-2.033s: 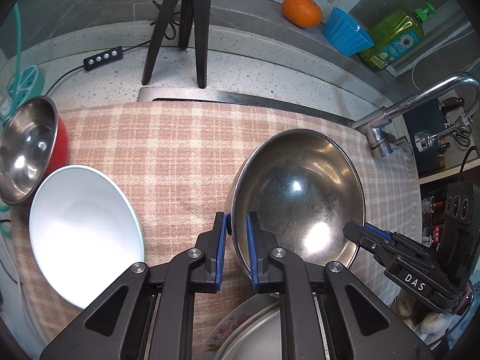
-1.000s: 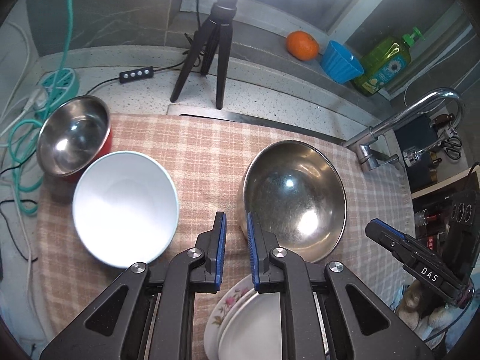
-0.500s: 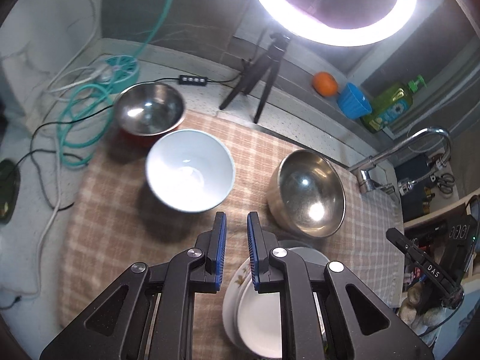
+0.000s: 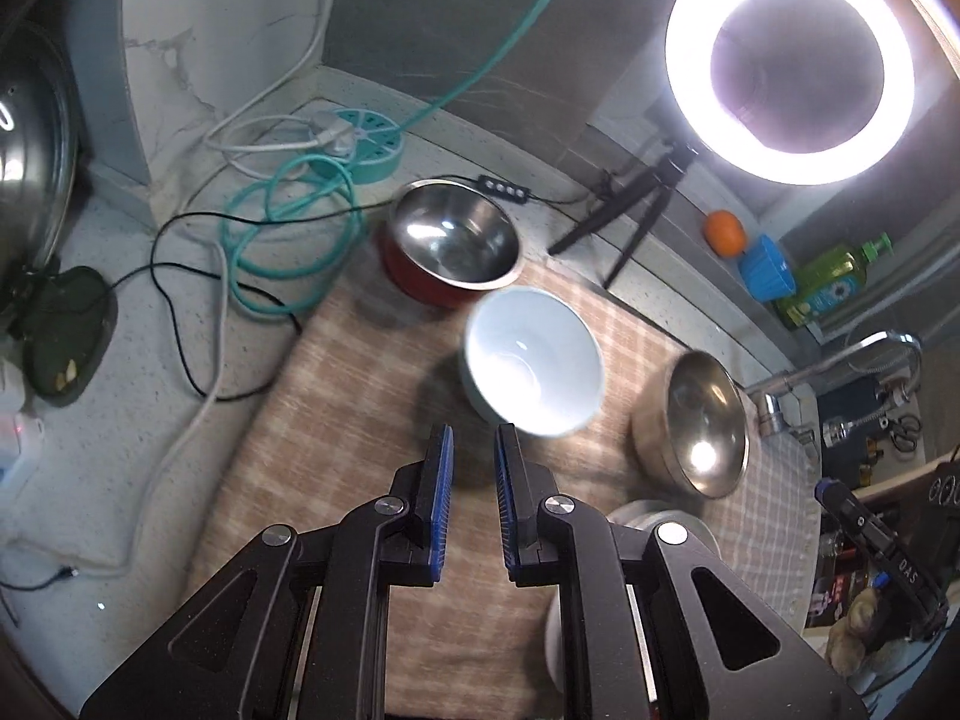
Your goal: Organize plates and bowls
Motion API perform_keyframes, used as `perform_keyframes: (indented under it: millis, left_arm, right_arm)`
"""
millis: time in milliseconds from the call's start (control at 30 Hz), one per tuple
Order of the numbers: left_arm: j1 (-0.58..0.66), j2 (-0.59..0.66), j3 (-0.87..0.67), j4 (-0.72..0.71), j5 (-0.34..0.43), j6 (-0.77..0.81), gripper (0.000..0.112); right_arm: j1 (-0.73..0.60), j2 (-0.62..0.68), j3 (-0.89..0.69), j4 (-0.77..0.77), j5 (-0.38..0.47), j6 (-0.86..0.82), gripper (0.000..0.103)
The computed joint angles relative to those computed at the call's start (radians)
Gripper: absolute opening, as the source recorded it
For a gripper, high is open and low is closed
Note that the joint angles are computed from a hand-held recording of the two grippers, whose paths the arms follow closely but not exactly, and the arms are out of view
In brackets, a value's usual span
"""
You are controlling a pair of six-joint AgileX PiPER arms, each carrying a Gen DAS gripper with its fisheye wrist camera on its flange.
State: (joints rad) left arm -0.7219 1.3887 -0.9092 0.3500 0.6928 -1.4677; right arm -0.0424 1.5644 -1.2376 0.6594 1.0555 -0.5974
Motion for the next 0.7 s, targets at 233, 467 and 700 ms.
perform_keyframes:
  millis: [233, 467, 700]
  left_arm:
    - [0.275, 0.012, 0.031, -0.245, -0.124, 0.445, 0.012]
    - [0.466, 0.149, -0.010, -0.527, -0.203, 0.883, 0.012]
    - [0.559, 0.305, -0.115, -0.702, -0.208, 1.145, 0.012]
  right_arm:
    - [0.225, 0.119, -0.076, -0.027, -0.111, 0.228, 0.027]
    - [0.356, 0.358, -0.253, -0.060, -0.168, 0.437, 0.027]
    - [0.419, 0.585, -0.513, -0.124, -0.130, 0.587, 0.027]
